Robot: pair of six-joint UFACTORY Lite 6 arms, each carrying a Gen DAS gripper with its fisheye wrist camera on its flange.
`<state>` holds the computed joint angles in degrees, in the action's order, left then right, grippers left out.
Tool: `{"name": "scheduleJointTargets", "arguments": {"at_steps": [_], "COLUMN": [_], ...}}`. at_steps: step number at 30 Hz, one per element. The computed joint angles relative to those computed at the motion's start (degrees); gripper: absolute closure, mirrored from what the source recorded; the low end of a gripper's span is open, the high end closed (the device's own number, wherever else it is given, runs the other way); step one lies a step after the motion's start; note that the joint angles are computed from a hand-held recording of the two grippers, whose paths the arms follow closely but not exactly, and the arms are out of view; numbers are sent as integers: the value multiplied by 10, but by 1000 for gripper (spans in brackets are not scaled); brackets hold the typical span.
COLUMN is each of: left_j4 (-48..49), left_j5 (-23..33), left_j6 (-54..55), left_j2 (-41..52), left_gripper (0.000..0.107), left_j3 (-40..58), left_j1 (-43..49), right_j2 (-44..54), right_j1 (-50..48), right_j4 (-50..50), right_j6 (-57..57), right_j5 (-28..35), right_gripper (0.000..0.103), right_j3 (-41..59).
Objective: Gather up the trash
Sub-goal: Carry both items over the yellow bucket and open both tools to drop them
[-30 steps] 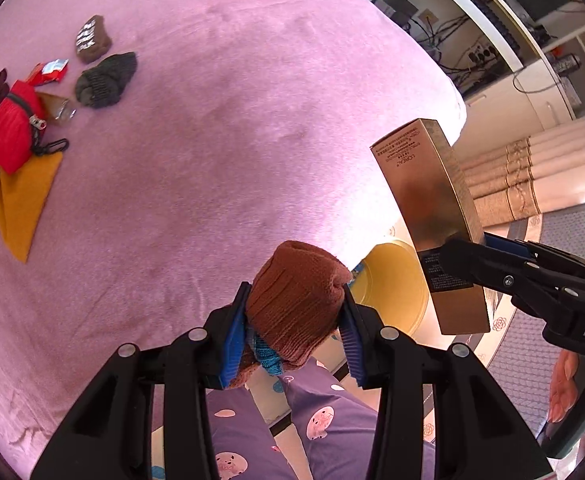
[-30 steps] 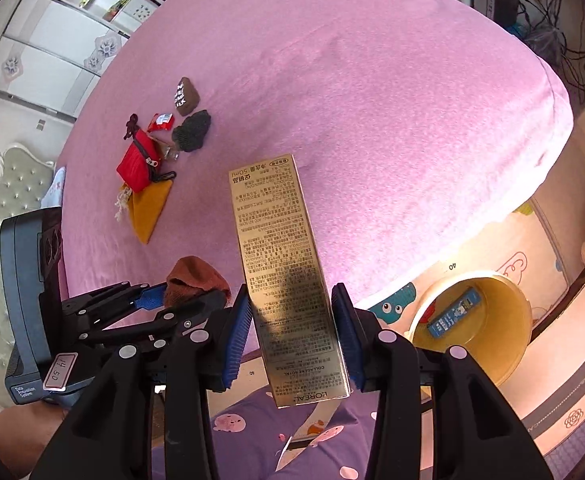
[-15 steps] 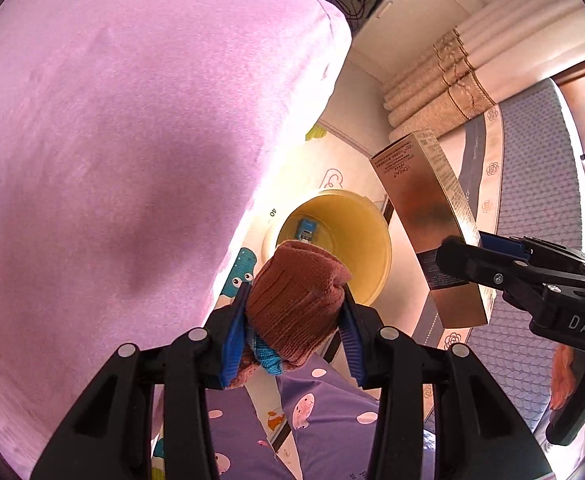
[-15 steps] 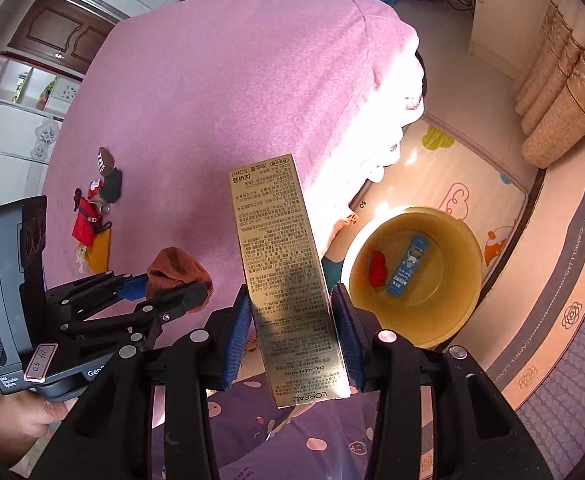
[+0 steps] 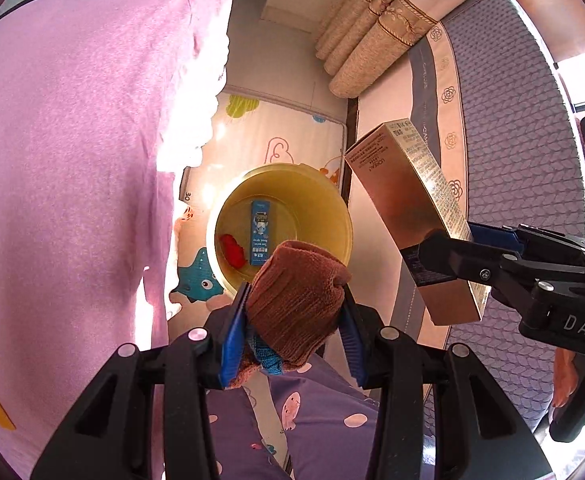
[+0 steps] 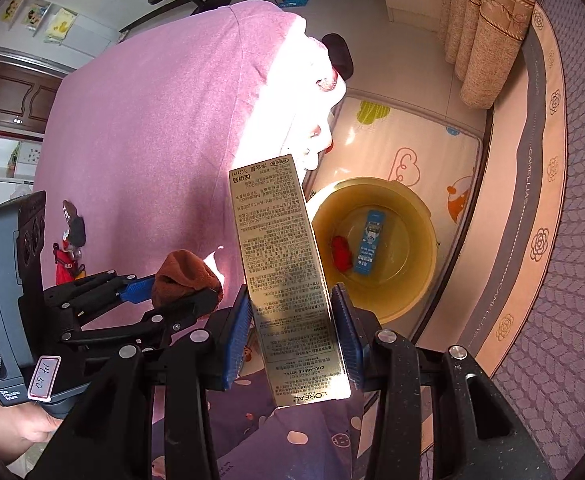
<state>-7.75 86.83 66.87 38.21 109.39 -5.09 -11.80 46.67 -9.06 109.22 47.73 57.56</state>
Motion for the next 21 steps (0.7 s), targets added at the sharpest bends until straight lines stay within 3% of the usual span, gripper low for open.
{"name": "scheduleJointTargets", "arguments": {"at_steps": [6,7,9,10,15,21], "left_j4": [11,13,13,12,23,21], "left_j5": [-25,-25,-31,-34,-60,-51], "left_j6": [0,-5,-19,-21,-4,-10], "left_j2": [-30,-31,-40,-45,-74,-69], "left_gripper": [59,56,32,30,29,29], "left_j3": [-61,-67,-82,-88,-132,-121], "left_j1": [-30,-35,-42,-45,-55,-49], "right_j2": [-44,-51,-67,-71,-90,-83], "right_j1": [35,44,56,63,82,70], "right_j4": [-22,-28,-39,-44,-43,-33], "right_j6": [75,93,124,140,172,144], "right_j5": [14,17,11,17,20,15], "right_gripper": [61,61,54,53,53,53], "right_j3": [-39,-46,-65,-69,-90,-80]}}
